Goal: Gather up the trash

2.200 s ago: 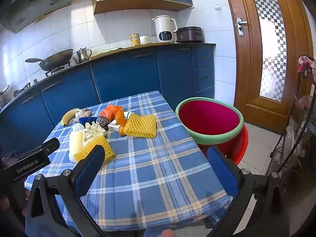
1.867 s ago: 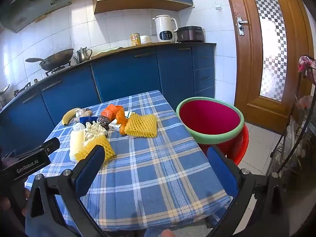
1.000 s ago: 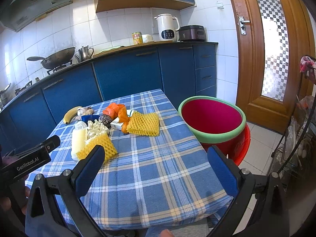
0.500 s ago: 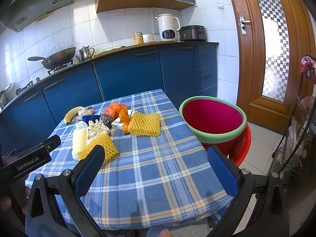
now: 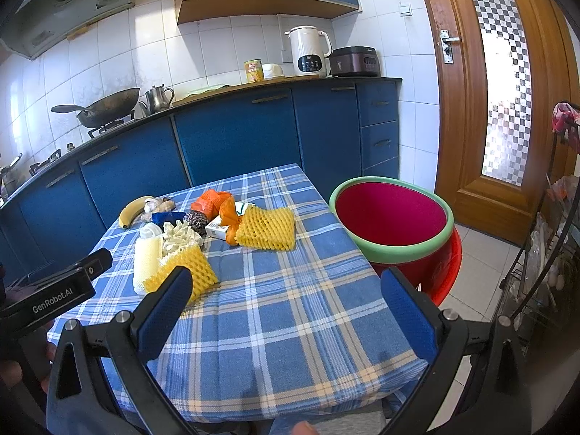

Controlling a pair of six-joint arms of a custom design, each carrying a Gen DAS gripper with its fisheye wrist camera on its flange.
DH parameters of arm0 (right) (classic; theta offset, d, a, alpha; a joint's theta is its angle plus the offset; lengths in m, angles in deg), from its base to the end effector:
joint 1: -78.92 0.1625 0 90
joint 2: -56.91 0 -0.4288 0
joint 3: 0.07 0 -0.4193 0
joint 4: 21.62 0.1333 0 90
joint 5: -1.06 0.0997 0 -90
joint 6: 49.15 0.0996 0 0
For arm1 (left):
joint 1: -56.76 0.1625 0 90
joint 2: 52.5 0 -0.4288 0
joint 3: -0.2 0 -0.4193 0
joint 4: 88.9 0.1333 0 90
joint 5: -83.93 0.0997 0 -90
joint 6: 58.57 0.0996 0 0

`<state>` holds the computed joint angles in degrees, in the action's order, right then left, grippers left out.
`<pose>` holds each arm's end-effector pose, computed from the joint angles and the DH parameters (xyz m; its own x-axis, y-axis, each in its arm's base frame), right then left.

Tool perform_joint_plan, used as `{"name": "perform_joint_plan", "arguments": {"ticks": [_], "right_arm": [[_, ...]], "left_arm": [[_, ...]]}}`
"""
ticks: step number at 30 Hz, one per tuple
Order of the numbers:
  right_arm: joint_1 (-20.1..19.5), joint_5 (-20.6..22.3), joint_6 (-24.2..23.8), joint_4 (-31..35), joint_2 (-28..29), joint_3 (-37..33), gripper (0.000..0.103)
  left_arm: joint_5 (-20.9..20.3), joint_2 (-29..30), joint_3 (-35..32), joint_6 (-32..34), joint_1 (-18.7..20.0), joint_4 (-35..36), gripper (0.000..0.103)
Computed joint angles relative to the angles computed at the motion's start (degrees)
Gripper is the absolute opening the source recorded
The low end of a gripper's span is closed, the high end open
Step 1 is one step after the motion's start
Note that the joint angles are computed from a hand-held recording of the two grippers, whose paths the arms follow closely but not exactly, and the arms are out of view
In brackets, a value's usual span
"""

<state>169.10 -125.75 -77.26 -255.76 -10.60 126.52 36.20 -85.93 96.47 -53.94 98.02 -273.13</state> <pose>0.0751 -0.4673 0.2914 -0.7077 0.4837 0.5149 -0.3783 0.3560 -0.8545 -0.3736 -0.5942 0.0147 -0.6971 0.3696 -0.6144 0.7003 0.5349 -0.4728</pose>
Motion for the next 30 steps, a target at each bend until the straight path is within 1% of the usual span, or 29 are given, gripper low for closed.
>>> {"name": "perform_joint_plan", "arguments": {"ticks": [19,30], "right_arm": [[0.0,0.0,0.2,0.4,-0.2,0.2,0.102],[-0.1,-0.4,0.6,1.3,-0.2,0.0,0.102]], "left_arm": [[-0.1,-0.3,-0.1,0.2,0.3,0.2,0.103],[1.1,-0.1,-1.1,-0.4,0.5,2.1,0.103]]}}
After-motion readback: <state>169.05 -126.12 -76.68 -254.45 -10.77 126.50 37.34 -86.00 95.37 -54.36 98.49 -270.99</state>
